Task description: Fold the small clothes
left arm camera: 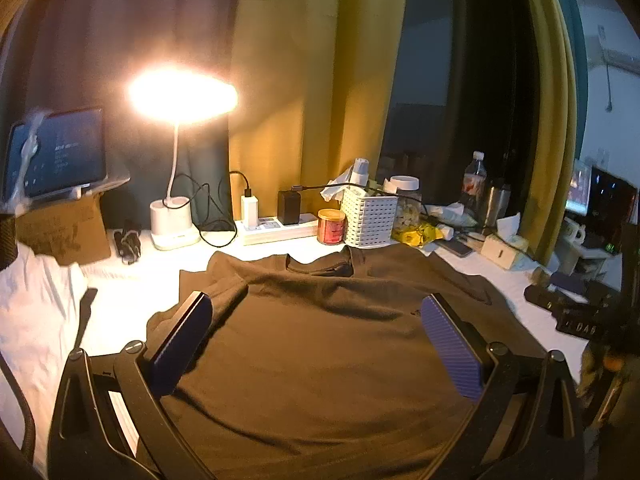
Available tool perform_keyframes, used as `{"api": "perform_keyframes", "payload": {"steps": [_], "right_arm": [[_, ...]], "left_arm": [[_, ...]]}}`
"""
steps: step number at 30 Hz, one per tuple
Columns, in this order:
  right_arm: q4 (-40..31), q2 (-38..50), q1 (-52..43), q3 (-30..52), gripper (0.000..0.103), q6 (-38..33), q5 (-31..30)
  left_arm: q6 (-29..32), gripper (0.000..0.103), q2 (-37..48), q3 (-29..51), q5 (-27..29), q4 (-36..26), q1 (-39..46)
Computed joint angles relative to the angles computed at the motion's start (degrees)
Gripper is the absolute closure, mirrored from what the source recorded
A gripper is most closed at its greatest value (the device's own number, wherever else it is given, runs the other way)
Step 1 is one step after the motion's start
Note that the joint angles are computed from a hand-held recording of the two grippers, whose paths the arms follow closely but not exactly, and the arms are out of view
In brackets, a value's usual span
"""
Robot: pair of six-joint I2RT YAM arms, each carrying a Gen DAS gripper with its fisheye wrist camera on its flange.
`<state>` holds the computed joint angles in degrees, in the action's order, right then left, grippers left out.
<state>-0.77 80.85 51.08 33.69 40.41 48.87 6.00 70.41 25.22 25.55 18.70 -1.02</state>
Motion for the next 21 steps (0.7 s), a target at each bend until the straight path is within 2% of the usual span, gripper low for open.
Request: {"api": "perform_keyframes", "payload": {"steps": [3,8,16,21], "right_arm": [[2.1,-0.6,-4.0,-0.5,0.016,-3.4,-3.3],[6.1,-0.5,-11.3,-1.2,0.016,-8.7,-9.4],[10.6,2.2,-22.8,-1.3,0.016,-14.2,-19.8],[14.6,7.4,-32.0,-0.2,0.018,-16.7,-29.7]], "left_arm": [[0.1,0.001,2.0,1.3,-4.1,1.7,-3.1],[-0.3,0.001,6.4,4.9,-7.4,2.5,-6.1],[-1.3,0.001,14.9,12.5,-10.2,-0.9,-9.1],[-1.7,0.001,20.1,16.8,-12.5,-2.1,-11.0]]}}
